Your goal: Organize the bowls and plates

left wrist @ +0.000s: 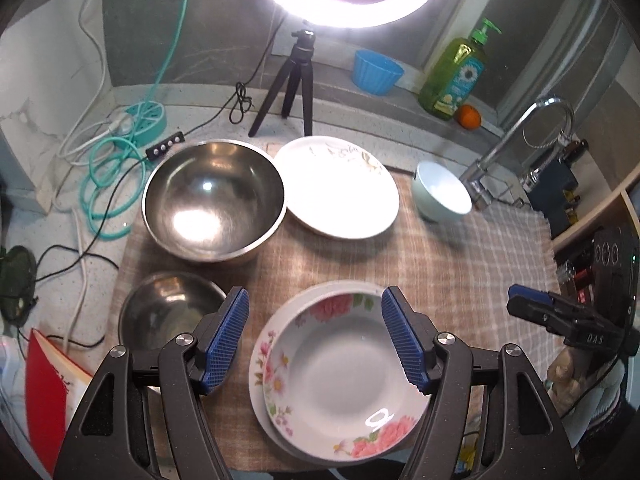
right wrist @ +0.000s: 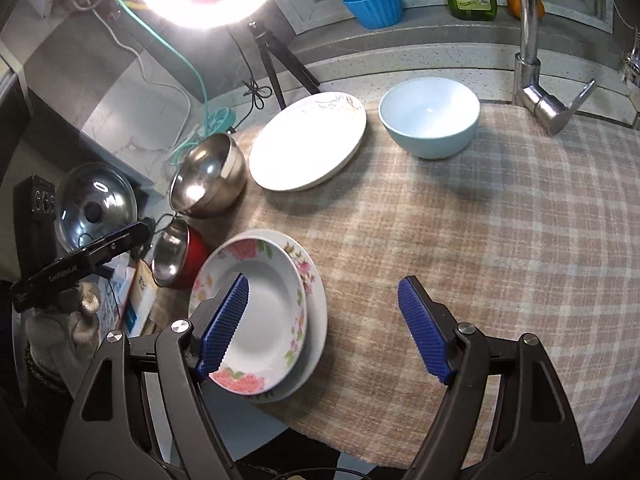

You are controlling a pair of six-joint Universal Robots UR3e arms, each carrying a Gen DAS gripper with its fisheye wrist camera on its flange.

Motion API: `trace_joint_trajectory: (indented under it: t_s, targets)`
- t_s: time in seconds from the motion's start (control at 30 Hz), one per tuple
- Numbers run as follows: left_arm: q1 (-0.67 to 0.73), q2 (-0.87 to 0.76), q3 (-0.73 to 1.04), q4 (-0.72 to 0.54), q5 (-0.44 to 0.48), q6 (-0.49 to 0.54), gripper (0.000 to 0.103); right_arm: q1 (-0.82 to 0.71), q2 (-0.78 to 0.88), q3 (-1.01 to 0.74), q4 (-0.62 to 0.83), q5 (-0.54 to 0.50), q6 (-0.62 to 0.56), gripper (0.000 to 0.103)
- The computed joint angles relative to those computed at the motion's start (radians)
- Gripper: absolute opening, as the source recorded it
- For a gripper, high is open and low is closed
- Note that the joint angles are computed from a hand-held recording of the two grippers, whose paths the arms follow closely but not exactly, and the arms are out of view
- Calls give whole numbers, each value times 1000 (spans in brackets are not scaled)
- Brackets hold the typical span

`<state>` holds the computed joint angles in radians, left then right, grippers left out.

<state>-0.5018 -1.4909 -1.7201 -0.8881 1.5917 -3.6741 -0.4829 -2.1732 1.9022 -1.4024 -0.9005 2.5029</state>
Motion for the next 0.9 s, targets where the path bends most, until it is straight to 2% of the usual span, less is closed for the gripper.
trace_joint_trajectory:
  t_s: [0.1, 0.23, 0.37, 0.43, 0.5, 0.6, 0.67, 0.8, 0.9]
  targets:
    - [55, -35, 62, -26, -44, 79, 69, 65, 54, -2, -116, 14, 92, 80]
    - [155, -130, 183, -73, -122, 261, 69, 197, 165, 16, -393, -35, 323, 80]
    - [254, -272, 355, -170, -210, 413, 68, 267, 273, 8, -551, -54, 494, 80]
    - [299, -369, 475, -242, -260, 480, 68, 305, 330, 3, -634, -81, 571, 74]
    - [323, -474, 608, -326, -285, 537, 66, 336, 386, -6, -692, -106, 632, 68]
    - [312, -618, 797, -425, -255, 608, 65, 362, 451, 0, -769, -120, 718, 62]
    - [310, -690, 897, -486, -256, 645, 55, 378, 483, -4, -806, -140, 757, 59]
    - [299, -833, 1103, -607, -268, 703, 49, 408, 555, -40, -851, -175, 805, 50]
    - [296, -957, 1305, -724, -273, 723, 40, 424, 606, -75, -863, -182, 827, 44]
